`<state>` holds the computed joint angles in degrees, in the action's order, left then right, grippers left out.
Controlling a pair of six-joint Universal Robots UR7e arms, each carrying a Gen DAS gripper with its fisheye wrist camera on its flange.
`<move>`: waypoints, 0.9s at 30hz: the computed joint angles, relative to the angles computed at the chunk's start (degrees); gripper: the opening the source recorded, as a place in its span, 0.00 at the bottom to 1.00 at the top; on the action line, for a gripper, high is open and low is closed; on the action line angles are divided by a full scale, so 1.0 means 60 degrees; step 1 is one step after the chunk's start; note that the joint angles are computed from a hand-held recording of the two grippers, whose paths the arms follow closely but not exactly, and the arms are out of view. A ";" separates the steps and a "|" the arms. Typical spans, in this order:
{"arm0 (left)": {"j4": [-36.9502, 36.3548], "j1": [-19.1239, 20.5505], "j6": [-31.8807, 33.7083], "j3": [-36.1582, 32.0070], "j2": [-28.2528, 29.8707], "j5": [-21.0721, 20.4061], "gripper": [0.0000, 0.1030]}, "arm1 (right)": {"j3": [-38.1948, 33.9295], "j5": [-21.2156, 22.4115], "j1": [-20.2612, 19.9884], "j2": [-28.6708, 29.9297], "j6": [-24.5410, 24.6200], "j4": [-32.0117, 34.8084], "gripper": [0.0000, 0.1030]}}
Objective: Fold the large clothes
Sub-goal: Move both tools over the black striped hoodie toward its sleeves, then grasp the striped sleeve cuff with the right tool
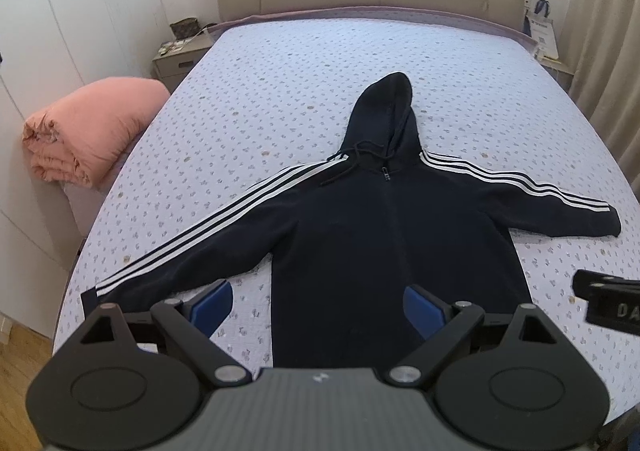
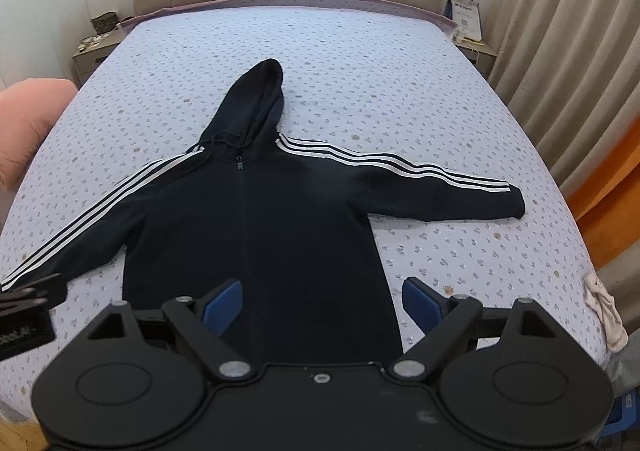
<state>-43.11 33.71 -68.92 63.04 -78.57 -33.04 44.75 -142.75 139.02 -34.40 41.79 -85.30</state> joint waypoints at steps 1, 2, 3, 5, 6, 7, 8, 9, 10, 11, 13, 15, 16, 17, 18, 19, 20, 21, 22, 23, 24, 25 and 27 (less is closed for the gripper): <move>0.0039 0.0019 -0.0047 -0.0023 -0.0006 -0.0006 0.91 | 0.0005 -0.0016 -0.0009 -0.0011 0.0025 0.0004 1.00; 0.0076 0.0034 -0.0077 -0.0052 -0.0004 0.0000 0.91 | 0.0002 -0.0028 -0.0015 -0.0020 0.0042 0.0013 1.00; 0.0111 0.0049 -0.0095 -0.0088 0.0010 0.0015 0.91 | -0.0012 -0.0037 -0.0021 -0.0016 0.0043 0.0014 1.00; 0.0133 0.0075 -0.0087 -0.0117 0.0008 0.0027 0.91 | -0.0040 -0.0055 -0.0030 -0.0002 0.0004 -0.0004 1.00; 0.0116 0.0096 -0.0066 -0.0130 0.0016 0.0026 0.91 | -0.0056 -0.0061 -0.0035 0.0009 -0.0024 -0.0018 1.00; 0.0103 0.0097 -0.0052 -0.0123 0.0007 0.0014 0.91 | -0.0085 -0.0057 -0.0038 0.0032 -0.0043 -0.0030 1.00; 0.0071 0.0122 -0.0001 -0.0135 0.0013 0.0010 0.91 | -0.0113 -0.0054 -0.0046 0.0053 -0.0055 -0.0035 1.00; 0.0050 0.0148 0.0041 -0.0153 0.0030 0.0012 0.91 | -0.0137 -0.0056 -0.0056 0.0075 -0.0063 -0.0038 1.00; 0.0014 0.0172 0.0094 -0.0149 0.0037 0.0014 0.91 | -0.0152 -0.0057 -0.0062 0.0091 -0.0069 -0.0044 1.00; -0.0045 0.0211 0.0179 -0.0160 0.0049 0.0015 0.91 | -0.0157 -0.0053 -0.0063 0.0093 -0.0047 -0.0009 1.00; -0.0255 0.0298 0.0400 -0.0137 0.0063 0.0010 0.91 | -0.0325 -0.0026 -0.0103 0.0188 0.0012 0.0121 1.00; -0.0538 0.0427 0.0695 -0.0133 0.0091 0.0006 0.91 | -0.0509 -0.0020 -0.0145 0.0307 0.0099 0.0257 1.00; -0.0723 0.0492 0.0878 -0.0098 0.0090 0.0001 0.91 | -0.0579 -0.0019 -0.0161 0.0361 0.0142 0.0321 1.00; -0.0926 0.0566 0.1080 -0.0077 0.0098 -0.0008 0.90 | -0.0672 -0.0012 -0.0185 0.0425 0.0191 0.0402 1.00; -0.1166 0.0653 0.1313 -0.0049 0.0105 -0.0021 0.90 | -0.0791 -0.0004 -0.0213 0.0503 0.0239 0.0491 1.00; -0.1426 0.0746 0.1554 -0.0008 0.0111 -0.0038 0.89 | -0.0905 -0.0005 -0.0249 0.0576 0.0275 0.0564 1.00; -0.1708 0.0845 0.1815 0.0028 0.0121 -0.0070 0.89 | -0.1027 -0.0012 -0.0284 0.0653 0.0349 0.0678 1.00; -0.1974 0.0947 0.2055 0.0062 0.0144 -0.0096 0.89 | -0.1153 -0.0031 -0.0316 0.0731 0.0430 0.0808 1.00; -0.2210 0.1039 0.2260 0.0103 0.0173 -0.0118 0.89 | -0.1239 -0.0057 -0.0348 0.0784 0.0461 0.0879 1.00; -0.2522 0.1142 0.2527 0.0184 0.0189 -0.0144 0.89 | -0.1240 -0.0101 -0.0380 0.0796 0.0470 0.0885 1.00; -0.2846 0.1247 0.2802 0.0282 0.0204 -0.0176 0.89 | -0.1136 -0.0157 -0.0412 0.0754 0.0451 0.0801 1.00; -0.3123 0.1351 0.3047 0.0357 0.0242 -0.0207 0.89 | -0.0963 -0.0213 -0.0442 0.0673 0.0418 0.0658 1.00; -0.3560 0.1544 0.3455 0.0420 0.0382 -0.0314 0.89 | -0.0412 -0.0364 -0.0536 0.0362 0.0431 0.0337 1.00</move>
<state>-64.47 42.98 -48.20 65.56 -76.27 -34.93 42.28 -144.93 135.80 -32.23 44.38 -83.28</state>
